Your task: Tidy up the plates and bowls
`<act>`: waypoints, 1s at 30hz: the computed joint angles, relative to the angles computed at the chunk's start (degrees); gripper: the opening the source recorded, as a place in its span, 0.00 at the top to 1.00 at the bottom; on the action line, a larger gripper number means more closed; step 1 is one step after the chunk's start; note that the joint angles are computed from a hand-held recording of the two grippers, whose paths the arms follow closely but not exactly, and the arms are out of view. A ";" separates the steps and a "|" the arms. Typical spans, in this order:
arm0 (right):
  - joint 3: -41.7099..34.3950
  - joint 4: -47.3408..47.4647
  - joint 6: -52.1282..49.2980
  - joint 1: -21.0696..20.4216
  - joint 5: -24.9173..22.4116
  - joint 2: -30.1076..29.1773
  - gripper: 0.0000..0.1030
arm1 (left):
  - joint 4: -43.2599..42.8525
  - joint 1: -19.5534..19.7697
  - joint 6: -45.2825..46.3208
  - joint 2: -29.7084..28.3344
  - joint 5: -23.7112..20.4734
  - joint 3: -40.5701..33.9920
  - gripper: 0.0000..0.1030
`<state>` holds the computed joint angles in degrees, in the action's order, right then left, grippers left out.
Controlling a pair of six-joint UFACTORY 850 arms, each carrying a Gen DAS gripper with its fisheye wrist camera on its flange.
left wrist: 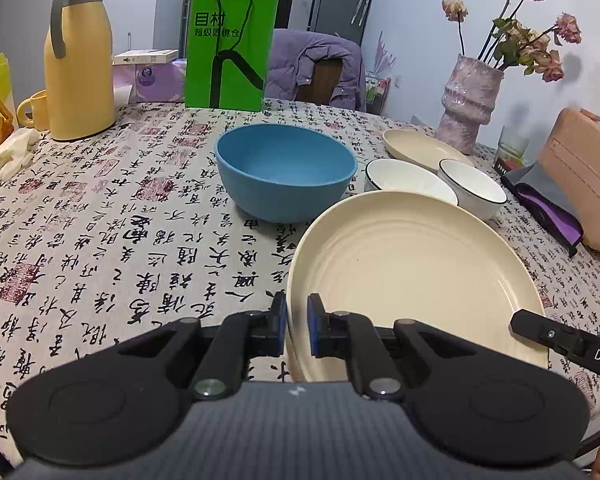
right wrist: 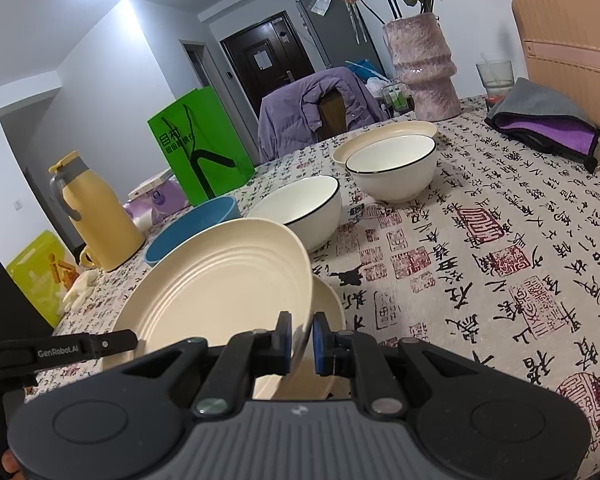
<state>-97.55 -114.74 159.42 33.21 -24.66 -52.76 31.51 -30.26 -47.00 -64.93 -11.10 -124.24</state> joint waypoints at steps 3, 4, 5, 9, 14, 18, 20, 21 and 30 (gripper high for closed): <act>-0.60 0.94 -1.22 -0.19 0.46 -0.38 0.90 | -3.08 0.06 3.38 -0.98 -0.95 -1.56 0.90; -0.72 1.09 -1.45 -0.23 0.56 -0.46 0.90 | -3.90 0.07 4.36 -1.27 -1.22 -2.04 0.90; -0.89 1.29 -1.69 -0.27 0.70 -0.57 0.90 | -4.52 0.09 5.12 -1.46 -1.45 -2.39 0.90; -1.91 3.33 -3.98 -0.38 1.27 -1.12 0.90 | -6.30 0.17 7.43 -2.00 -2.07 -3.27 0.90; -2.03 4.31 -5.33 -0.26 1.36 -1.10 0.90 | -10.65 0.44 12.30 -2.89 -2.76 -4.82 0.90; -2.16 4.49 -5.74 -0.20 1.50 -1.21 0.89 | -12.37 0.61 14.32 -3.28 -2.87 -5.39 0.90; -2.54 5.16 -6.61 -0.23 1.67 -1.46 0.89 | -13.39 0.63 15.41 -3.83 -3.57 -6.29 0.90; -2.76 5.67 -7.16 -0.25 1.79 -1.60 0.89 | -14.07 0.65 16.12 -4.16 -4.00 -6.86 0.90; -1.72 7.44 -8.81 -0.10 0.87 -1.03 0.89 | -18.02 0.47 21.10 -5.68 -5.83 -9.32 0.90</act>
